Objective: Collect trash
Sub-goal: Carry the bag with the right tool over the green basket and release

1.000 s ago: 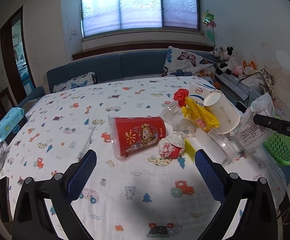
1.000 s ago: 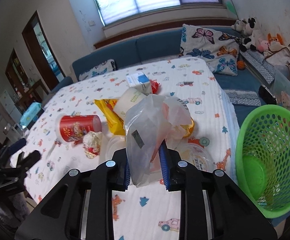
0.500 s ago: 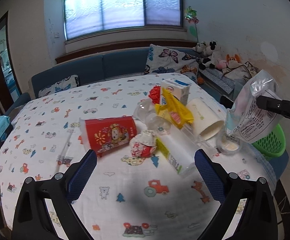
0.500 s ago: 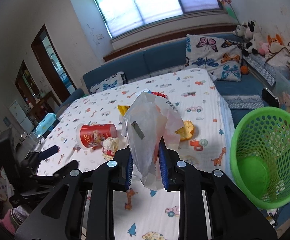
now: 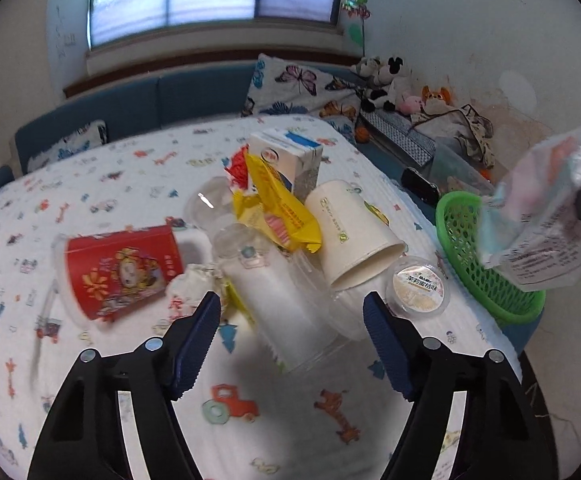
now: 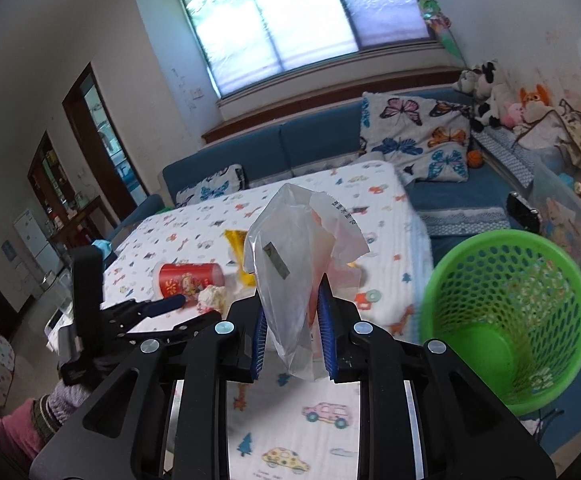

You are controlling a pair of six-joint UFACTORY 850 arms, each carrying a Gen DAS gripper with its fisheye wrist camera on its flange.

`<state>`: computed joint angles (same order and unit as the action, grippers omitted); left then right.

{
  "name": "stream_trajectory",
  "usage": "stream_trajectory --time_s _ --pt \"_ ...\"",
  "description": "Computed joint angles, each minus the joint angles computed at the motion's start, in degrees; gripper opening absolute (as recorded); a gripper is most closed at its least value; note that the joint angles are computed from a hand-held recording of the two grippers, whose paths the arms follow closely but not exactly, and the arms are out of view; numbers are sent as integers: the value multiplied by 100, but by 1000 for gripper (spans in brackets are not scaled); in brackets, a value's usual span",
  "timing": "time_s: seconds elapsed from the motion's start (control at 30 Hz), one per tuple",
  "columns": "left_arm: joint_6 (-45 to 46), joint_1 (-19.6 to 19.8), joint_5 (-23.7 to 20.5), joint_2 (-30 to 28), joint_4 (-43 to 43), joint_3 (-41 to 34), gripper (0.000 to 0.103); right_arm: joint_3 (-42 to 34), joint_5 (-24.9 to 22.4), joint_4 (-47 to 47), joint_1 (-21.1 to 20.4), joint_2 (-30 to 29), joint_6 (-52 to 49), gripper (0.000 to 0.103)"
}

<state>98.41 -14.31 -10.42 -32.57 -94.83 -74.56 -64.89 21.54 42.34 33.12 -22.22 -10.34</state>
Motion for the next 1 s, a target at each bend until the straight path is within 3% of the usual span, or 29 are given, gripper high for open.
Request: stream_trajectory --time_s 0.17,0.27,0.73,1.0 --pt "-2186 -47 -38 -354 2133 -459 63 310 228 514 -102 200 -360 23" --pt "-3284 -12 -299 -569 3101 -761 60 471 334 730 -174 273 -463 23" --pt "-3879 70 -894 -874 3535 -1187 55 739 403 1476 -505 225 -852 24" --pt "-3883 131 -1270 -1046 3448 -1410 37 807 351 1505 -639 219 -774 24"
